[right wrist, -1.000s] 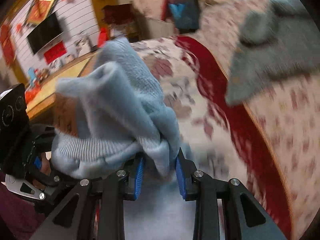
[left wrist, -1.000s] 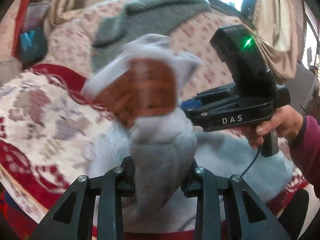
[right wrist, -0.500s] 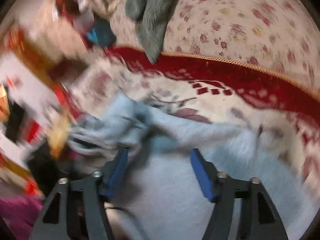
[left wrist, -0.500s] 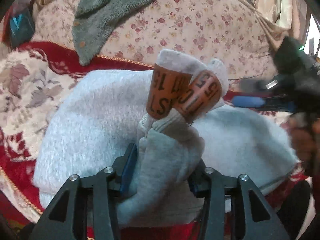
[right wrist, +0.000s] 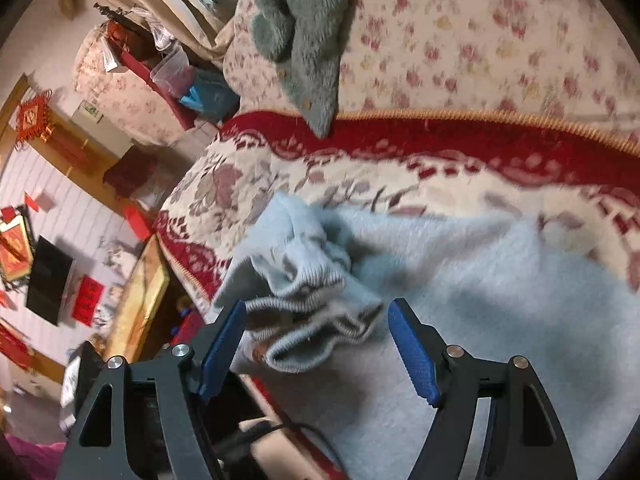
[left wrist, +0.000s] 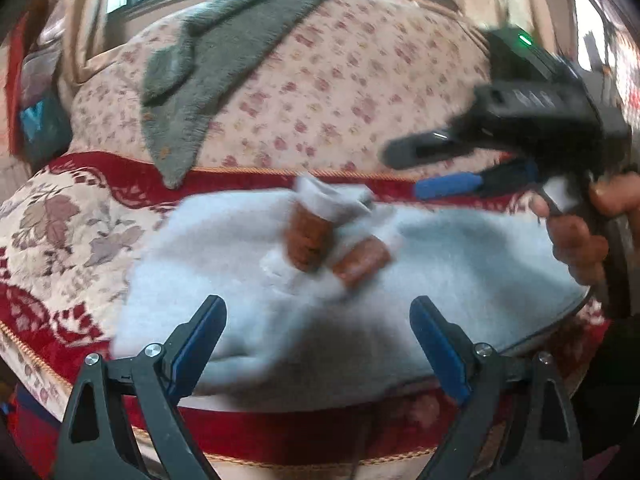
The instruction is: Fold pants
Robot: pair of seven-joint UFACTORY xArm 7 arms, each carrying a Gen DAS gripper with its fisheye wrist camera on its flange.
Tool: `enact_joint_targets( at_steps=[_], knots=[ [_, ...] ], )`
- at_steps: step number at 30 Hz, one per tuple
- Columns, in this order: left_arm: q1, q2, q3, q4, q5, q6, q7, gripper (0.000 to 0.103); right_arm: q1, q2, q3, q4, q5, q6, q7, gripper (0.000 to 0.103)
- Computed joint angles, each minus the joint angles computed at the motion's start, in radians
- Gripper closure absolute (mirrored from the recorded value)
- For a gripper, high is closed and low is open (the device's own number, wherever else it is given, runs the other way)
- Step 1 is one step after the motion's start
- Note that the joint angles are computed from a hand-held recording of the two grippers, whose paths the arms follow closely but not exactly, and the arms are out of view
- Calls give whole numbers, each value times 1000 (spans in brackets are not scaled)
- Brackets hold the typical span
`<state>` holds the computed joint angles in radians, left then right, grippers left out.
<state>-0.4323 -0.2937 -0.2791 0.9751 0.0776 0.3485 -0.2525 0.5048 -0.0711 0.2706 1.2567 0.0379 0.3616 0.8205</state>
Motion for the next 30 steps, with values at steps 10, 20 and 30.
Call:
enact_joint_targets(
  at_steps=[10,20,30],
  knots=[
    [-34,173,117,174,-310,46,162,10,73,333,-42,504,-232,285,24,25],
    [-50,206,56,131,-435,98,317,10,141,451,-113,612,-230,537,-183,23],
    [-46,112,83,75,-474,91,347,10,59,228,-61,252,-90,315,-154,16]
  ],
)
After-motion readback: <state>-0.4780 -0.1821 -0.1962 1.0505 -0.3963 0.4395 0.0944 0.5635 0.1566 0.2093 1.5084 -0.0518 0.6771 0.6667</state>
